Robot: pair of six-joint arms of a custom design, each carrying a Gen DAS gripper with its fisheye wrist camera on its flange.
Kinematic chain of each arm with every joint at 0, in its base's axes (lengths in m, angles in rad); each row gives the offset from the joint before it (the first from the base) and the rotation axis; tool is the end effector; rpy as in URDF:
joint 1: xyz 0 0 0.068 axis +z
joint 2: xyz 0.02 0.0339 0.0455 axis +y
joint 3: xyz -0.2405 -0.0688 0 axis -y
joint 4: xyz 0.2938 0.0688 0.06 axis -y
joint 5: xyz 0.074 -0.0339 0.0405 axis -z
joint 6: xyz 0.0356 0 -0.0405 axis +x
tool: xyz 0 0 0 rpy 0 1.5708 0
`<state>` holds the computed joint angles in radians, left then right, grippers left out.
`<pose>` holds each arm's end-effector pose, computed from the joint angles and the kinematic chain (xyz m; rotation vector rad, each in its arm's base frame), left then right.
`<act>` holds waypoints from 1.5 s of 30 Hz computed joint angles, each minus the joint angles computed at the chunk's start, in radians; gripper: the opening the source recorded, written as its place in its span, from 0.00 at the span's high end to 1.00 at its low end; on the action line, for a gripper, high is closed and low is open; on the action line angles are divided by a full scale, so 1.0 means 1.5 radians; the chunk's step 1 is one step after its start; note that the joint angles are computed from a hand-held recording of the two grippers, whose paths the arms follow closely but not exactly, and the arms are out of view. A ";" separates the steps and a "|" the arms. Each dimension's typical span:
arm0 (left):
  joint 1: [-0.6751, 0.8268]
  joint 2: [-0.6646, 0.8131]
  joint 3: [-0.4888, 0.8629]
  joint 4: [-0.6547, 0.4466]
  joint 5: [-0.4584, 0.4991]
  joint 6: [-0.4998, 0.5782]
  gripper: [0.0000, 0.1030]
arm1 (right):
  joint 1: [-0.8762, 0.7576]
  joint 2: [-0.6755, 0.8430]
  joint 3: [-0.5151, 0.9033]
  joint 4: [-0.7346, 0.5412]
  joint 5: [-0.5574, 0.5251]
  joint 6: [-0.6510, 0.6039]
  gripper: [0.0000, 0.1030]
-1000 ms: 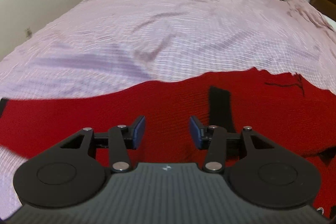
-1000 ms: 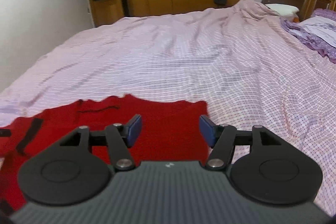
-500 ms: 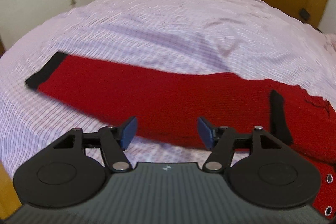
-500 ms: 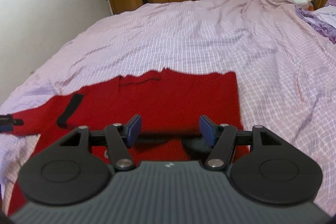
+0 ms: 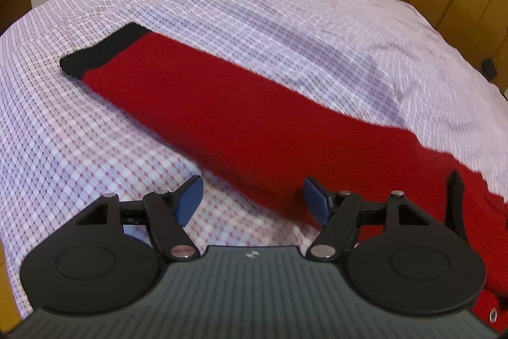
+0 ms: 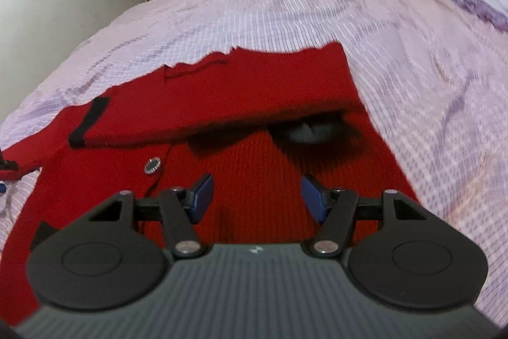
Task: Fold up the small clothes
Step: 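Grasp the other sleeve cuff with the left gripper and lift it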
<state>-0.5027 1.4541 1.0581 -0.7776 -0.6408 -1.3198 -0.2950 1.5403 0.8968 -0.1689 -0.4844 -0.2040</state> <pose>0.2958 -0.1384 0.1998 -1.1006 2.1389 0.1063 0.3457 -0.0877 0.1490 -0.1204 2.2859 0.3212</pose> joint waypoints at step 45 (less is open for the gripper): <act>-0.158 0.189 0.363 0.256 -0.119 0.440 0.85 | -0.054 -0.046 -0.042 0.041 -0.097 0.059 0.39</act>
<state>-0.7392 1.7381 1.6020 -0.3935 -0.8193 -0.6598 -0.3762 1.4714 0.8336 -0.1068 -0.6303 -0.1155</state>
